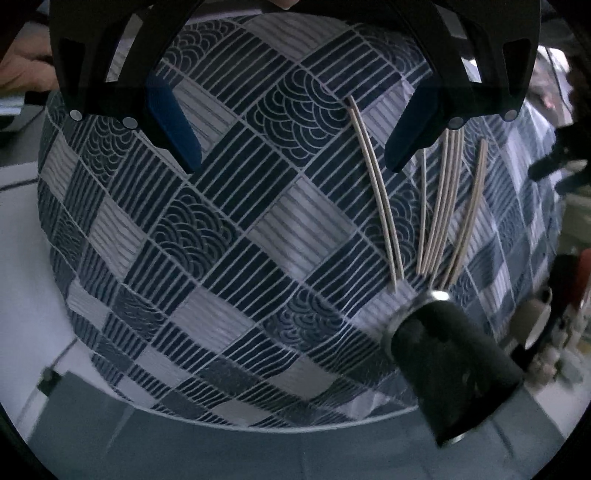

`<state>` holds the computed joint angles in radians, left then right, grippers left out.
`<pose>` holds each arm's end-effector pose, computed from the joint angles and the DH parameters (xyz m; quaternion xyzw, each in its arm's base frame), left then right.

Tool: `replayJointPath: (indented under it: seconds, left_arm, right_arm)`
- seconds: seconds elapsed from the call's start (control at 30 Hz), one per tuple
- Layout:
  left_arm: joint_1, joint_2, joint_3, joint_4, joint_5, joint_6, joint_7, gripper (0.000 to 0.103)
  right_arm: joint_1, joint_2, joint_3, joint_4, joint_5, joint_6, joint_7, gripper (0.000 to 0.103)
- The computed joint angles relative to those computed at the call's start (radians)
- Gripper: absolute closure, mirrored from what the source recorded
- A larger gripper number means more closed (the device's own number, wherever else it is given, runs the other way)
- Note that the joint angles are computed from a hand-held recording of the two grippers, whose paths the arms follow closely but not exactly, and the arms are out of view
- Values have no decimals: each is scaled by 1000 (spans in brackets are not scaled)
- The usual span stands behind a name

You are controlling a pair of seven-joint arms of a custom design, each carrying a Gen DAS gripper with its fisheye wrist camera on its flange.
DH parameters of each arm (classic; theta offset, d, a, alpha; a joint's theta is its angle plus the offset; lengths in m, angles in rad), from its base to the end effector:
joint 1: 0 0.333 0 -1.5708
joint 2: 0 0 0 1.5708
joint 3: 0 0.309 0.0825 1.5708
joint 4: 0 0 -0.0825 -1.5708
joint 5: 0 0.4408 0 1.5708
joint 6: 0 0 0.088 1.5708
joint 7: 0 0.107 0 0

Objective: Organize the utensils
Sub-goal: 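Lower the left gripper toward the chopsticks while the right gripper also descends to them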

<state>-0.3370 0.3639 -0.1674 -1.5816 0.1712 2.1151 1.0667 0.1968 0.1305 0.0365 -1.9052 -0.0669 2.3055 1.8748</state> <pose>0.6509 -0.3354 0.4207 -0.6821 0.7244 -0.0709 0.0701 0.6488 0.1521 0.4252 -0.6886 0.7121 -0.0884 0.1045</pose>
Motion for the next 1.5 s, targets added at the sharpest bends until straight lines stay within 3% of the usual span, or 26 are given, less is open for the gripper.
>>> replayJointPath:
  seconds: [0.4, 0.9, 1.03, 1.1, 1.3, 1.5]
  left_arm:
    - [-19, 136, 11, 156, -6, -106, 51, 6]
    - [-63, 334, 40, 424, 4, -222, 102, 6]
    - [-57, 334, 27, 441, 17, -263, 109, 6]
    - [-82, 378, 49, 482, 16, -255, 103, 5]
    - [-51, 356, 41, 418, -25, -202, 119, 4]
    - [-50, 415, 40, 512, -57, -274, 109, 4]
  right_arm:
    - [33, 145, 11, 129, -80, -81, -59, 8]
    - [42, 270, 7, 260, -90, -125, -87, 8]
    - [44, 309, 2, 309, -104, -137, -93, 8]
    - [45, 329, -1, 334, -110, -145, -93, 8]
    - [51, 391, -5, 409, -118, -164, -91, 8]
    - [12, 436, 11, 456, -28, -197, -99, 8]
